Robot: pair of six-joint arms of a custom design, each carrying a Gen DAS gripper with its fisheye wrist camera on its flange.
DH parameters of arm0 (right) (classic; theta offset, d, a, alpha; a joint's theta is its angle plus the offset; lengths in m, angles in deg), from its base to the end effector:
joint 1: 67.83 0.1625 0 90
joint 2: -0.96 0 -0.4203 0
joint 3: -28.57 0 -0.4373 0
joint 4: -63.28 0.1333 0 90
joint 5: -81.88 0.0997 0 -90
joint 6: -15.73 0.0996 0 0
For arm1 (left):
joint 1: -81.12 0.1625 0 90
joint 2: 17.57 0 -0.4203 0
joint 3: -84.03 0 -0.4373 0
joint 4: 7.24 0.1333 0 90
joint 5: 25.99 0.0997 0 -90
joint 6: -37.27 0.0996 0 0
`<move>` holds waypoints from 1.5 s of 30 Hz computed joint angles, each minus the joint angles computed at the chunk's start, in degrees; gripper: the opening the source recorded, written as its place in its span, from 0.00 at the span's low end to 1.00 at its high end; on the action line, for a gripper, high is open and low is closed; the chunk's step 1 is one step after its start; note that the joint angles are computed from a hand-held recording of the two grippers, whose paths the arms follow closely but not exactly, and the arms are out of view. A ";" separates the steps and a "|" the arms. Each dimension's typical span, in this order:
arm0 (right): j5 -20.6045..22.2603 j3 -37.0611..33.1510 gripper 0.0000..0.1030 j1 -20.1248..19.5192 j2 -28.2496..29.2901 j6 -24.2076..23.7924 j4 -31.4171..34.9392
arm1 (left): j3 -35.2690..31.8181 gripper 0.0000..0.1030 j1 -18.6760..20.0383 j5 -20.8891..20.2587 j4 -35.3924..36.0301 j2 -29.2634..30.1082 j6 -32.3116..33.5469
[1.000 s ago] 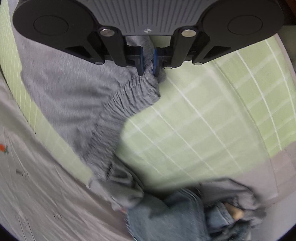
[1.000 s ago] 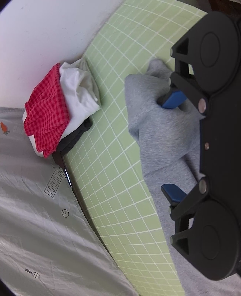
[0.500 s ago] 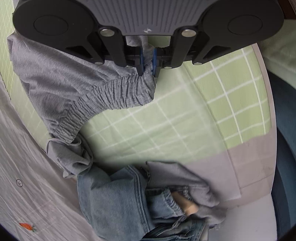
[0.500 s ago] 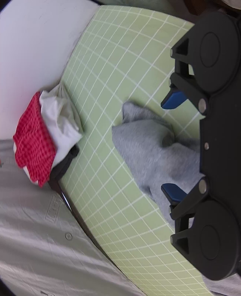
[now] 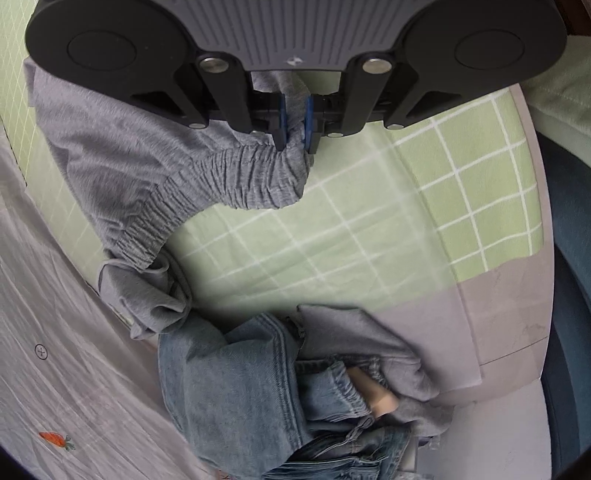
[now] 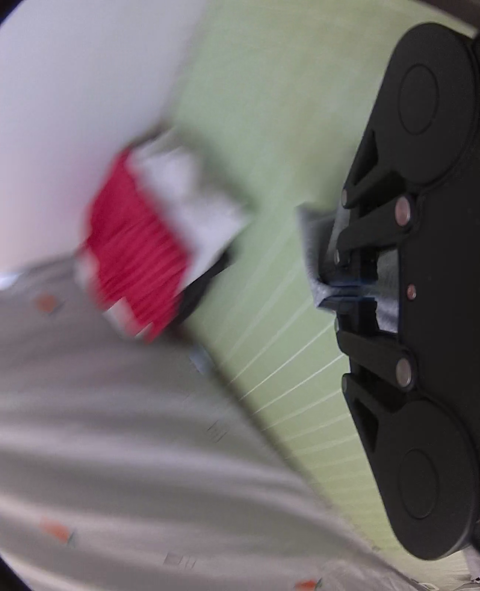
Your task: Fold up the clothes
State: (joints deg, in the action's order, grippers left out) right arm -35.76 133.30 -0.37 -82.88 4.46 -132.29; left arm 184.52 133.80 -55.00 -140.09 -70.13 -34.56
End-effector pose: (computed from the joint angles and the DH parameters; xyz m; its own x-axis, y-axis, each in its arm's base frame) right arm -0.1307 -0.5421 0.5155 -0.6357 0.7347 0.2368 -0.0904 0.2337 -0.9681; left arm -0.2149 -0.6454 0.1147 -0.6794 -0.6417 -0.3558 -0.1335 0.5849 -0.8001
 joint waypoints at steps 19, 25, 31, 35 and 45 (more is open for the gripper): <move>2.09 -8.93 0.35 -0.67 10.95 4.18 15.49 | -1.61 0.12 0.95 -3.02 6.40 0.73 -5.92; 5.11 -13.24 0.35 -1.81 13.89 10.80 17.45 | -3.26 0.12 1.57 -3.74 8.41 1.26 -6.31; 8.63 -16.72 0.01 -1.39 15.34 8.36 16.67 | -4.63 0.10 1.75 -2.59 7.72 2.32 -6.22; 11.94 -22.56 0.01 0.47 17.19 4.11 14.22 | -6.27 0.10 0.83 2.32 -2.99 5.09 3.88; 17.76 -14.94 0.00 4.91 7.41 -1.45 -7.38 | -9.78 0.10 -3.48 8.32 -28.91 8.59 31.11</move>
State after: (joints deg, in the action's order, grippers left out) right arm -18.00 118.36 4.55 -75.47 3.01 -139.67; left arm 174.74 130.32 -46.68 -169.00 -61.54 -3.44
